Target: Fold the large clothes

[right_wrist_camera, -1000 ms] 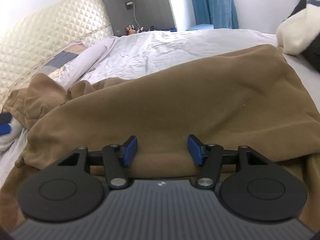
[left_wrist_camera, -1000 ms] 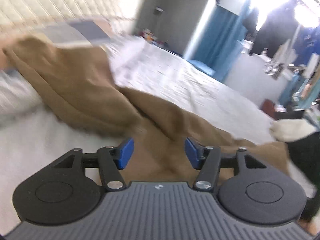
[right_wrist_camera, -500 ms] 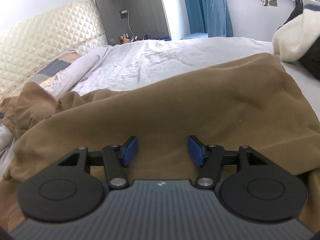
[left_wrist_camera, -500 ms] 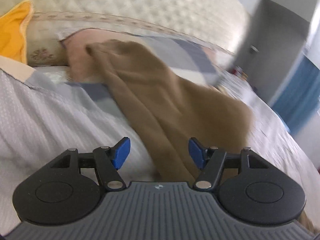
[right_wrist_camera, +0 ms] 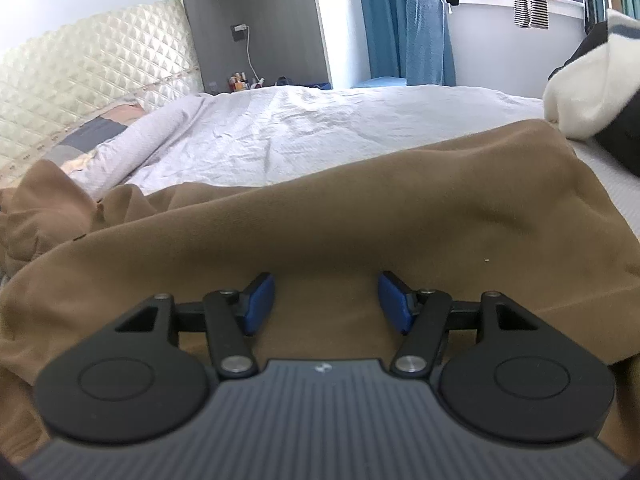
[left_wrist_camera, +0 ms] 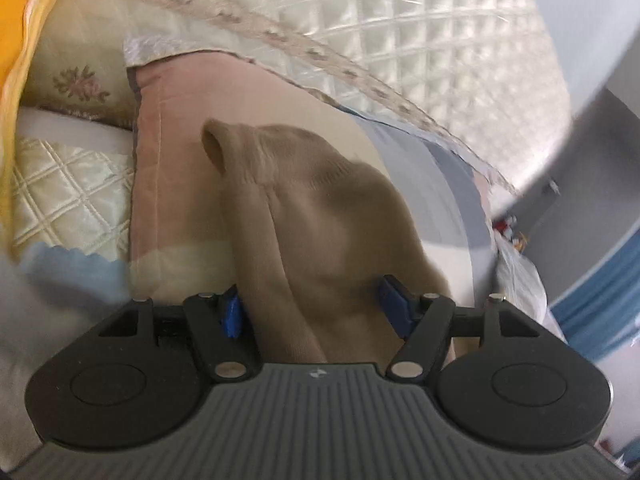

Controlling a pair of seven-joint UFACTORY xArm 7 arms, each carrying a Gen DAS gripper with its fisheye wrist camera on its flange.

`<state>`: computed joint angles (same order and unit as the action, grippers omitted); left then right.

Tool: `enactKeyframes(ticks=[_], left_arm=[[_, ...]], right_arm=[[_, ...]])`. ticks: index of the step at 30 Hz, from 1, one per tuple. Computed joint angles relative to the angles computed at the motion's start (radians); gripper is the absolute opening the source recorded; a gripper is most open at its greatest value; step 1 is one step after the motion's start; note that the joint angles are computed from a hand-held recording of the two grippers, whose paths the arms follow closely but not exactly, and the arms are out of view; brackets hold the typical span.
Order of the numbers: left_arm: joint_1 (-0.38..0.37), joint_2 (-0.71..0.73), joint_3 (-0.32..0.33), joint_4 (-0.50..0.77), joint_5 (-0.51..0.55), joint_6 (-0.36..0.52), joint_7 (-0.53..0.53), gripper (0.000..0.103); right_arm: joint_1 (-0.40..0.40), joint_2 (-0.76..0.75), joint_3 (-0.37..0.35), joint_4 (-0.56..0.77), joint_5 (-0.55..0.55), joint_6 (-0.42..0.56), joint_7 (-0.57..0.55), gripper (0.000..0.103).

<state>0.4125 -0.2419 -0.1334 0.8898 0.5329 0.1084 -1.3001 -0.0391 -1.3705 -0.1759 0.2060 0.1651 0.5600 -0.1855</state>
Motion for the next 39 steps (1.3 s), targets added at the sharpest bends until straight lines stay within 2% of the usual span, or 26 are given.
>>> enactKeyframes(ticks=[1,2,4,6,8,10,12,15,18,21,25,31,39], left_arm=[[0.001,0.021,0.005,0.022,-0.003,0.0,0.004,0.07],[0.004,0.04,0.004,0.048,0.011,0.01,0.009,0.064],[-0.018,0.044,0.013,0.079,0.041,0.053,0.05,0.044],[-0.059,0.049,0.028,0.127,0.056,0.14,0.11,0.017],[-0.084,0.036,0.026,0.164,0.11,0.227,0.128,0.011],[-0.112,0.013,0.031,0.191,0.136,0.297,0.139,0.01],[-0.132,-0.02,0.037,0.207,0.152,0.324,0.143,0.009],[-0.142,-0.068,0.008,0.258,0.218,0.394,0.155,0.009],[-0.177,-0.122,-0.008,0.296,0.205,0.425,0.203,0.009],[-0.198,-0.158,-0.06,0.352,0.212,0.464,0.247,0.009],[-0.233,-0.172,-0.15,0.452,0.226,0.529,0.29,0.009],[-0.286,-0.128,-0.333,0.64,0.303,0.664,0.27,0.009],[-0.396,0.016,-0.611,0.817,0.518,0.891,0.17,0.009]], right_arm=[[-0.002,0.0,0.004,-0.001,-0.001,-0.001,0.002,0.063],[-0.003,0.0,0.007,-0.002,-0.002,-0.002,0.003,0.063],[-0.003,-0.001,0.006,-0.003,-0.002,-0.003,0.003,0.063],[-0.003,-0.001,0.007,-0.003,-0.003,-0.003,0.004,0.063],[-0.003,0.002,0.01,0.0,-0.004,-0.001,0.007,0.063],[-0.004,0.007,0.011,0.005,-0.005,0.005,0.01,0.063],[-0.003,0.008,0.009,0.009,-0.004,0.009,0.013,0.063],[-0.001,0.0,-0.01,0.011,0.0,0.021,0.005,0.063],[-0.003,0.004,-0.022,0.029,0.013,0.047,0.011,0.063],[0.002,-0.008,-0.055,0.041,0.032,0.078,0.004,0.063],[-0.009,-0.013,-0.103,0.075,0.07,0.152,0.013,0.063],[-0.071,-0.083,-0.156,0.073,0.078,0.216,-0.027,0.063],[-0.124,-0.13,-0.24,0.116,0.117,0.331,-0.052,0.063]])
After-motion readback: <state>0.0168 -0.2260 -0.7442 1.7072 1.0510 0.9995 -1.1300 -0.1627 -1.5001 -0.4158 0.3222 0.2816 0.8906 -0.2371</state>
